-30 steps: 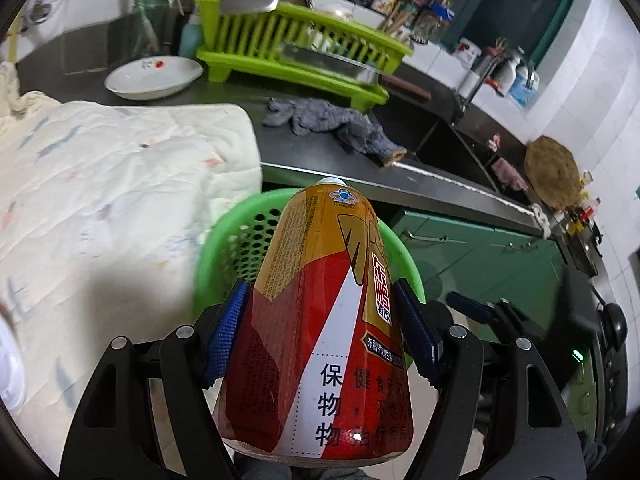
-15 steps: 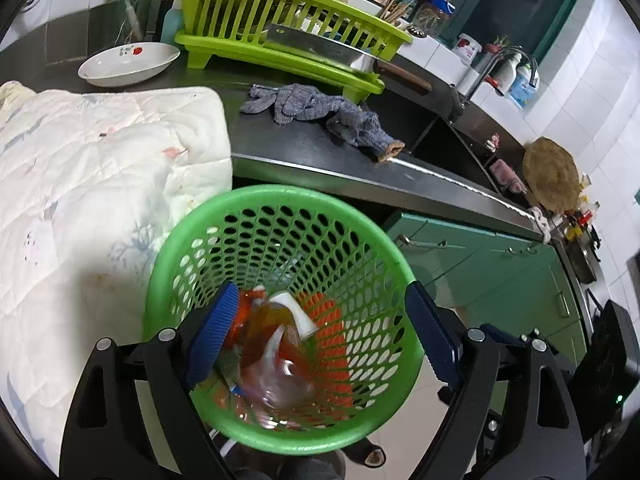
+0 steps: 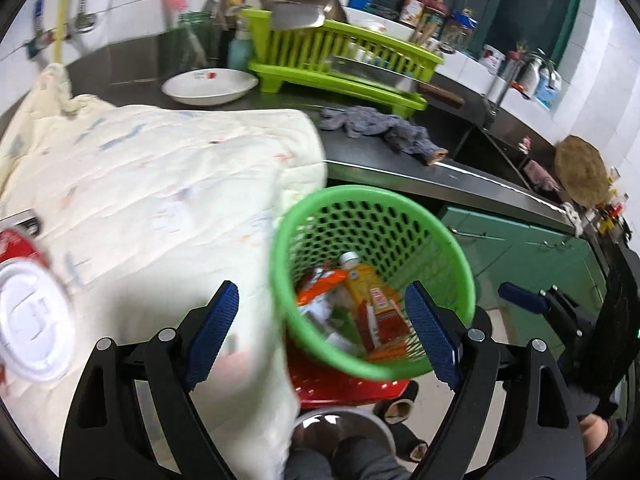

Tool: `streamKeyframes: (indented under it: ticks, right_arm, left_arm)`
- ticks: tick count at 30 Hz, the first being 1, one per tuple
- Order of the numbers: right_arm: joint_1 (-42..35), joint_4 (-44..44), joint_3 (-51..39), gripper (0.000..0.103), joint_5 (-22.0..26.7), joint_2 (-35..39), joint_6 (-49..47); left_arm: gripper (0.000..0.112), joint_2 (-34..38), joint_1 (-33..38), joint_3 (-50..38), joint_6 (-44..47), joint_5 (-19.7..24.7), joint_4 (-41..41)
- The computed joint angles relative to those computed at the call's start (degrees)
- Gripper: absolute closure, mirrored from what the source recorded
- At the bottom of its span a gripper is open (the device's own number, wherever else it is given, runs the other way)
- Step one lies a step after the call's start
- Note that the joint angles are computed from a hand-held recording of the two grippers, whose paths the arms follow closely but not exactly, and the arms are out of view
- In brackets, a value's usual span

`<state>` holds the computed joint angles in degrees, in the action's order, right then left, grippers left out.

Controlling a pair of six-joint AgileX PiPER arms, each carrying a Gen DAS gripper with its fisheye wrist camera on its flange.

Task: Collect trash
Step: 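Move both tools back from the green basket to the trash pile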

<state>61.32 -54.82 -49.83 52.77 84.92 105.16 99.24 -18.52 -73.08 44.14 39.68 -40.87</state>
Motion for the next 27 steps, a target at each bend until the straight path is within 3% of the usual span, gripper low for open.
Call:
streamKeyframes:
  ticks: [5,15,27]
  right_arm:
    - [-1.8,0.2,-4.6,0.019,-5.4,3.8,-3.6]
    - [-5.0,5.9,-19.4,0.015,-15.5,15.0,-19.2]
    - [-8.5,21.1,-37.1,0.014,-20.9,27.1,-40.7]
  left_arm:
    - [0.028,-4.2,5.9,3.2,1.6,0.0,1.2]
    - [0.028,-8.3,21.5,5.3,6.6,4.4,-1.3]
    - [0.028,-7.2,39.1,4.3,14.1,6.3,-1.6]
